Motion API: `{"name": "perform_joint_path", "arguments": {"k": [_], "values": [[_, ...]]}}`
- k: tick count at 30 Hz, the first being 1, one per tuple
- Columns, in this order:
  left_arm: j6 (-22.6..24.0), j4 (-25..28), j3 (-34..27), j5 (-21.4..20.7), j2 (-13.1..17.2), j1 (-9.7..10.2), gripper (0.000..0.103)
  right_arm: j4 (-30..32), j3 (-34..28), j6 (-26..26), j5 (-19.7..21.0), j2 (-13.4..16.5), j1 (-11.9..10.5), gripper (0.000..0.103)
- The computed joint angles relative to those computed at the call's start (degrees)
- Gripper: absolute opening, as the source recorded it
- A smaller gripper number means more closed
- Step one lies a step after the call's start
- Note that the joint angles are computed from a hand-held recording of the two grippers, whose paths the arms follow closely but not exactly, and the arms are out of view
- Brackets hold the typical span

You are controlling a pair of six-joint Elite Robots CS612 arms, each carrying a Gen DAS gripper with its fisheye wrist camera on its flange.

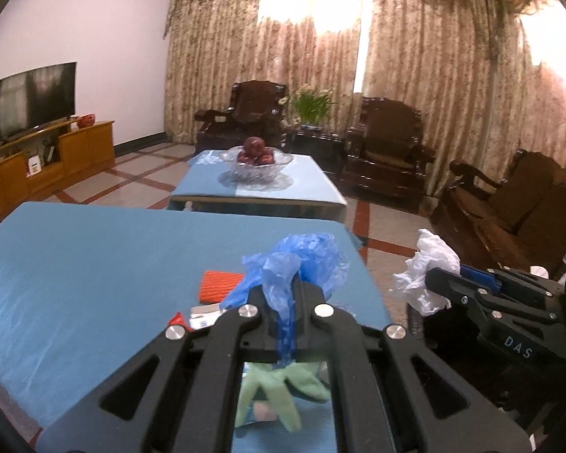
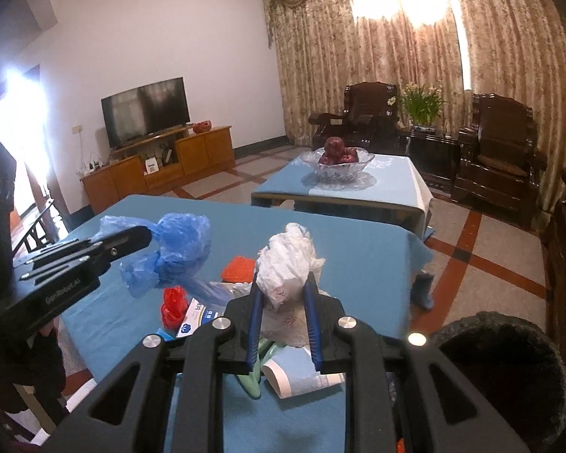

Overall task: Collect trash
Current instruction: 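Carry both items over the black bin and open both tools to drop them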

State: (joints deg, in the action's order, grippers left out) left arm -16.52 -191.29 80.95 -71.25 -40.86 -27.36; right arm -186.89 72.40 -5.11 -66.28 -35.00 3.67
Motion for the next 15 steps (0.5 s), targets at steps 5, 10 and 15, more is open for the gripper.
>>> {"name": "perform_joint_path", "arguments": {"k": [5,10,15], "values": [[1.2,-0.1,-0.7,-2.3,-0.1,-0.95,0.001,-1.0,2.3,0.5,-1.6,-1.7,-0.7,0.021],[2.2,0.9,-2.7,-4.9,0.7,-1.82,0.001,-3.1,4.9,1.4,-3.9,-3.2,-1.7,0.021],[4.0,1.4,-5.0,-8.4,2.0,-2.91,0.001,-4.9,7.4,2.5,-6.5,-4.5,-2.8,0.021]]}}
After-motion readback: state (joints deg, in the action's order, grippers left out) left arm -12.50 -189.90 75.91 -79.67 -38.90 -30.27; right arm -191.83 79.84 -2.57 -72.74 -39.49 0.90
